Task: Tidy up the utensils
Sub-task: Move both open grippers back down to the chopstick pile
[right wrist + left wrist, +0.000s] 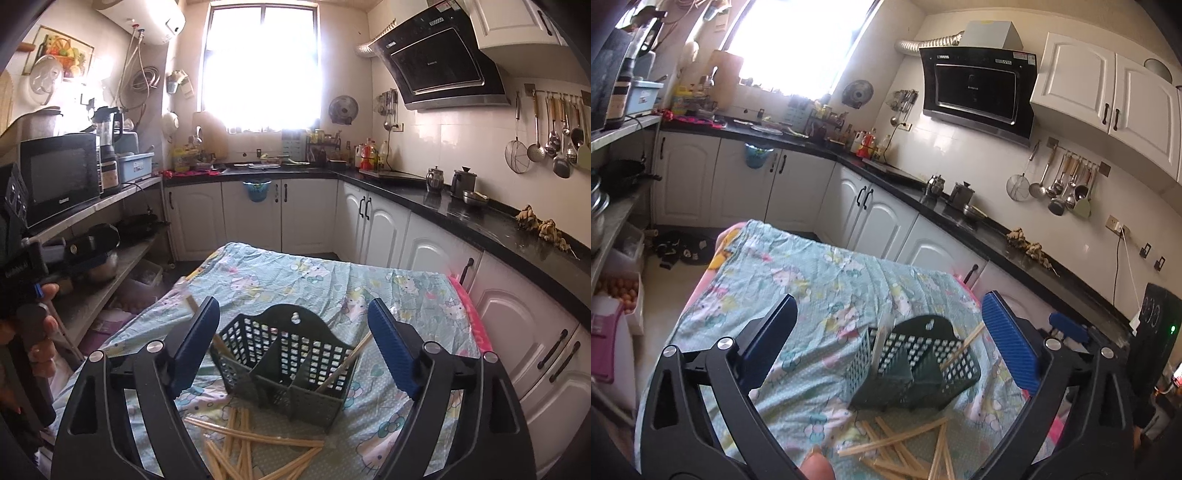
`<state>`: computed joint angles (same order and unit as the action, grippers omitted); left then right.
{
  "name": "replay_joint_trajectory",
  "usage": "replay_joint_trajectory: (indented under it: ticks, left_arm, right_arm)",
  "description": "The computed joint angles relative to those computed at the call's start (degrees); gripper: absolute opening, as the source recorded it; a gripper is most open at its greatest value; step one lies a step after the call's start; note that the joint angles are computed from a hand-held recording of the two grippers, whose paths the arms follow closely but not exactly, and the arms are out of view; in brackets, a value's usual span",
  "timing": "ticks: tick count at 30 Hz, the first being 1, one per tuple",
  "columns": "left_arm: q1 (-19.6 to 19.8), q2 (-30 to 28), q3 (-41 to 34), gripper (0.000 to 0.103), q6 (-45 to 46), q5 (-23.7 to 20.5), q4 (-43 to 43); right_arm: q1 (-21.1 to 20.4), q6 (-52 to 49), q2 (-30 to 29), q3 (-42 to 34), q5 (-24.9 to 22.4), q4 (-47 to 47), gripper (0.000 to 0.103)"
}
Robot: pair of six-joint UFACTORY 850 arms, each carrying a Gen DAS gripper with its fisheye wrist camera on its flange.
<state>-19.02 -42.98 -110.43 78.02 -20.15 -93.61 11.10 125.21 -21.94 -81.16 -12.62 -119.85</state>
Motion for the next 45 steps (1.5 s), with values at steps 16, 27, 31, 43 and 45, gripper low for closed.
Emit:
replay_joint_trajectory:
  ticks: [16,27,31,43,45]
  left_arm:
    - [0.9,7.8,14.4,0.092,12.7,-0.3,-9.8]
    - [1.2,9.4,19.0,0.092,10.3,-0.6,-6.9]
    - [1.2,9.5,20.0,0.092,9.2,-0.6,-4.9]
    - [0.9,8.2,20.6,0.092,1.3,-0.5,3.2]
    - [0.6,8.0,20.8,0.092,0.7,-0.2,4.1]
  right_arm:
    - [2.8,7.1,5.4,8.2,-2.8,-7.8,0.086]
    - [4.6,5.4,7.6,12.2,-2.9,-6.4,0.087]
    - [5.2,4.3,7.9,13.4,-2.8,-5.4,0.088]
    - [5.9,-0.7,6.8,15.3,-1.2,0.2,0.089]
    - [5.6,-1.1,6.6,15.8,-0.8,1.0,0.089]
